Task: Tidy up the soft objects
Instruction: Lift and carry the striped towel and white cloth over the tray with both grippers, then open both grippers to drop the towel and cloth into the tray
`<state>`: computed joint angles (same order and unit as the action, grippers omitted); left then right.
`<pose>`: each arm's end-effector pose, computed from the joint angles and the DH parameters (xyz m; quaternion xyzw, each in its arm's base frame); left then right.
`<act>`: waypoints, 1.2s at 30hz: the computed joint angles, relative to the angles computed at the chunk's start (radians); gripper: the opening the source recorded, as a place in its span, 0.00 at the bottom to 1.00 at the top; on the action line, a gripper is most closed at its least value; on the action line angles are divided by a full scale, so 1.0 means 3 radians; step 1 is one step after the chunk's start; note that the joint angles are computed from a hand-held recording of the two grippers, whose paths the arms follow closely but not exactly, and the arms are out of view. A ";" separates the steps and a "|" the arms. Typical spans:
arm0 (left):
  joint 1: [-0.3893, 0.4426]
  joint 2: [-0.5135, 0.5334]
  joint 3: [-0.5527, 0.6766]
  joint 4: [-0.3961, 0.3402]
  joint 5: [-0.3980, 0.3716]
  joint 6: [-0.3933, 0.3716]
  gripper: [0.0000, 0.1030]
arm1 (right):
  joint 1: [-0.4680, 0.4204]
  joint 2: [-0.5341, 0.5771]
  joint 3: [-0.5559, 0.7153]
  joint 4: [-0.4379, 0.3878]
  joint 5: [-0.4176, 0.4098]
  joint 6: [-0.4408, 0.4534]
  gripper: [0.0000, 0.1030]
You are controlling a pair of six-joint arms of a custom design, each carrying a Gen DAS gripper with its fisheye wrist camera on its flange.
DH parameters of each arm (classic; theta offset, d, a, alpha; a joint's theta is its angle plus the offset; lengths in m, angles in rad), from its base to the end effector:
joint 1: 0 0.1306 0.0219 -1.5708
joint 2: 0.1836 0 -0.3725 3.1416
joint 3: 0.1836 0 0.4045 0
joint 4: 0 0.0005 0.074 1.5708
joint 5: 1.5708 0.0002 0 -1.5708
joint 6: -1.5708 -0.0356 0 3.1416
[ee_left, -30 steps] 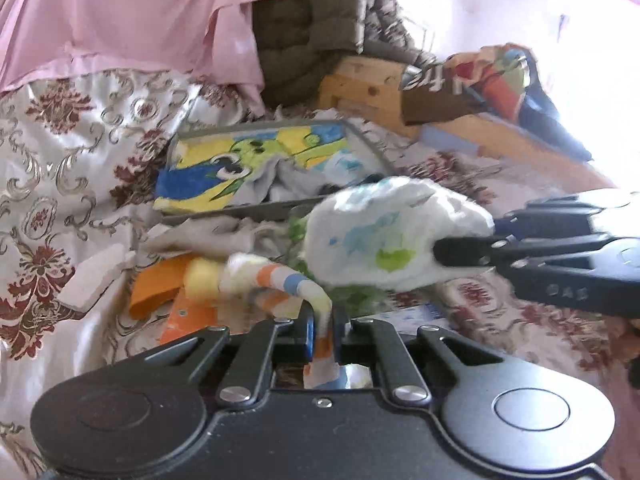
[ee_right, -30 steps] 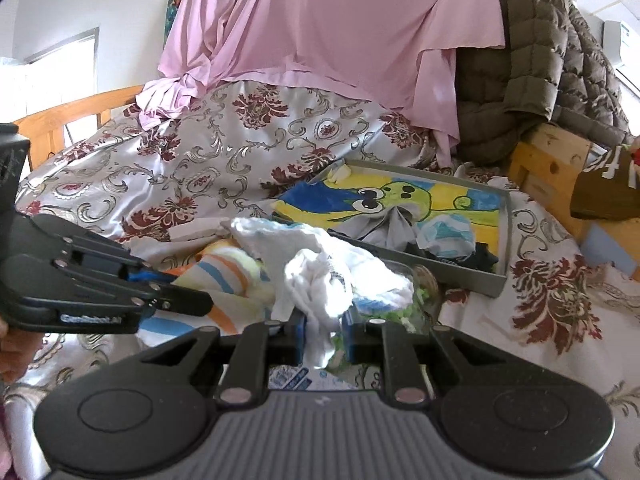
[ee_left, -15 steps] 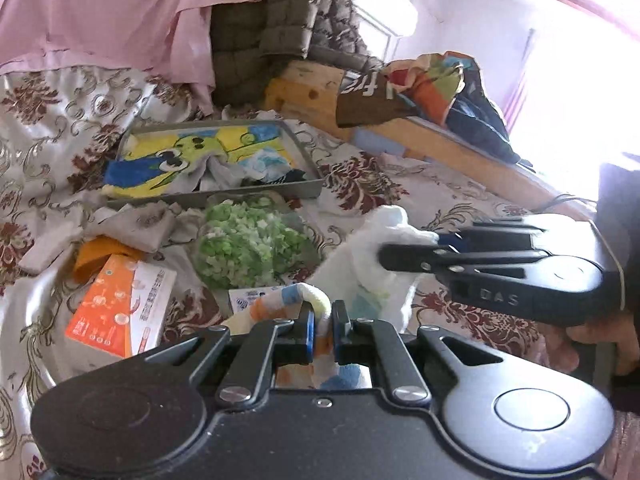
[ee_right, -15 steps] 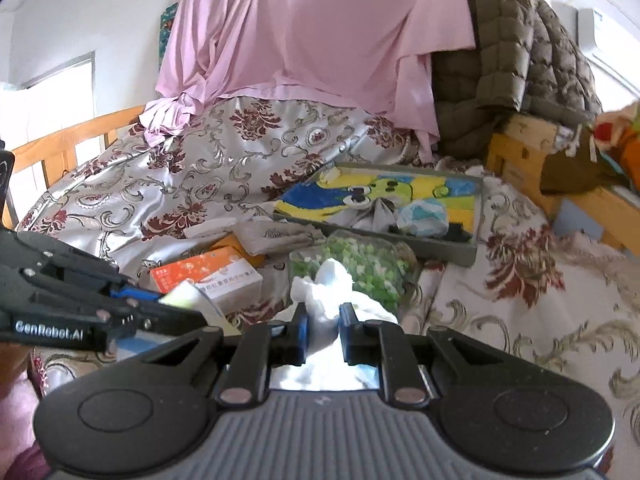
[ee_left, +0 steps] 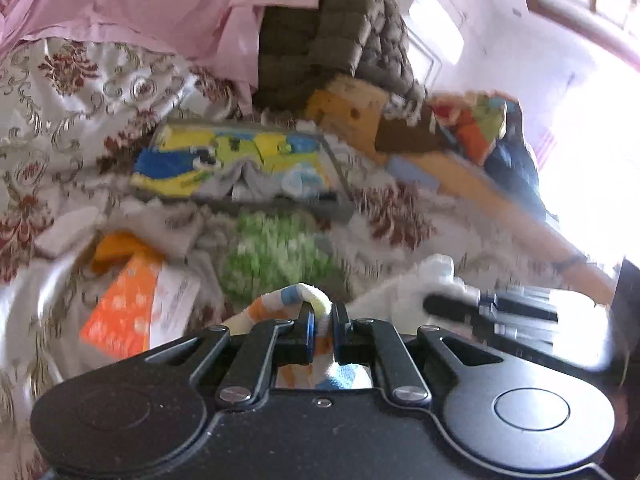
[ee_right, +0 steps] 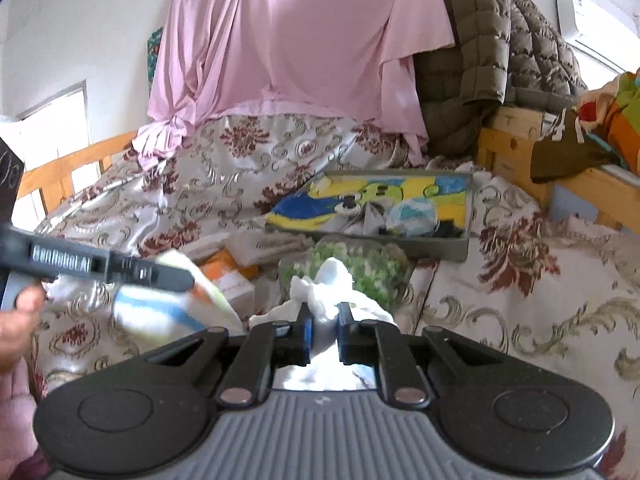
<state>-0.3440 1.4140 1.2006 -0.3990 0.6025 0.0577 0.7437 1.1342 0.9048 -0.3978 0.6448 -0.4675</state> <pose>0.4747 -0.1920 0.3577 0.2563 0.8192 -0.3458 0.3789 0.3132 0.2583 0.3390 0.0263 0.8566 0.0133 0.5151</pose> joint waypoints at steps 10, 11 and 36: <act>-0.0135 0.0954 0.1479 0.0279 -0.0265 0.0300 0.08 | -0.0711 0.0343 0.0513 0.0532 -0.0382 0.1027 0.13; -0.0162 0.1099 0.1692 0.0292 -0.0340 0.0307 0.08 | -0.0808 0.0444 0.0623 0.0590 -0.0436 0.1119 0.13; -0.0335 0.3801 0.5327 -0.1522 -0.1119 0.0366 0.14 | -0.1848 0.1926 0.1658 0.0521 -0.1022 0.0479 0.22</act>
